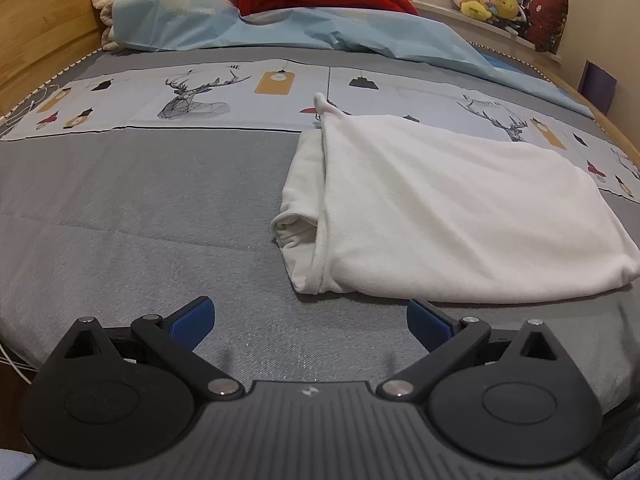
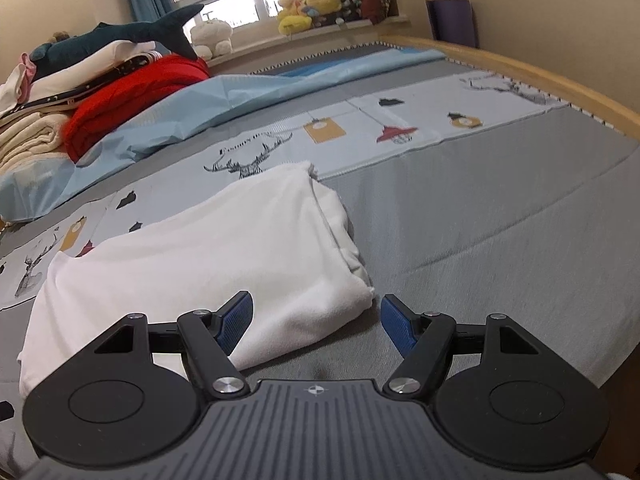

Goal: Fold small clothes

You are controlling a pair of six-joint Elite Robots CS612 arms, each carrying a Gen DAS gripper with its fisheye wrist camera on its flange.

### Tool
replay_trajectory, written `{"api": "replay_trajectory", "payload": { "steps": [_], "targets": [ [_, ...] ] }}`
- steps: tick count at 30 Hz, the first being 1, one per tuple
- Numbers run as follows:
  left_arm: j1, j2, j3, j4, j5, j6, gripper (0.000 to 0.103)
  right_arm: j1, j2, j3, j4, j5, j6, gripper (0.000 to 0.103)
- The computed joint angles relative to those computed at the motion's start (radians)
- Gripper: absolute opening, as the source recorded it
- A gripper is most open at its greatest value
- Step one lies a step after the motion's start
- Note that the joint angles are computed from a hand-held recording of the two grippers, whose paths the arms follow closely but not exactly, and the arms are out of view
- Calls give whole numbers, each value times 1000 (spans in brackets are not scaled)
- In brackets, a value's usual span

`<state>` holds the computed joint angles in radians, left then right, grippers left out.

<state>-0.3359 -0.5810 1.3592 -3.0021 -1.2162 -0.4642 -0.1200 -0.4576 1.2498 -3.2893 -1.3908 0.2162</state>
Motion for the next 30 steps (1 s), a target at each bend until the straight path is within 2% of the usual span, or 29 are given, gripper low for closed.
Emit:
{"api": "replay_trajectory", "payload": {
  "steps": [8,11,16,21,25,27,30],
  "targets": [
    [-1,1,-4,13,1,-7,102,2,2,-11,47,0,15,72],
    [-2,0,-4,22,17,-13,102,-2,2,-16,75,8,49,72],
    [4,-4,-8,70,27,-70,102,-20,6,-31,148,45,234,72],
    [36,-13,1,52,-98,-169,102,-37,19,-43,185,113,402,73],
    [41,-18,3,67,-98,-209,102,-43,50,-86,184,186,500,73],
    [47,-20,8,61,-126,-224,102,-45,72,-127,202,215,545,73],
    [51,-23,15,55,-134,-236,102,-46,105,-177,197,216,650,73]
  ]
}}
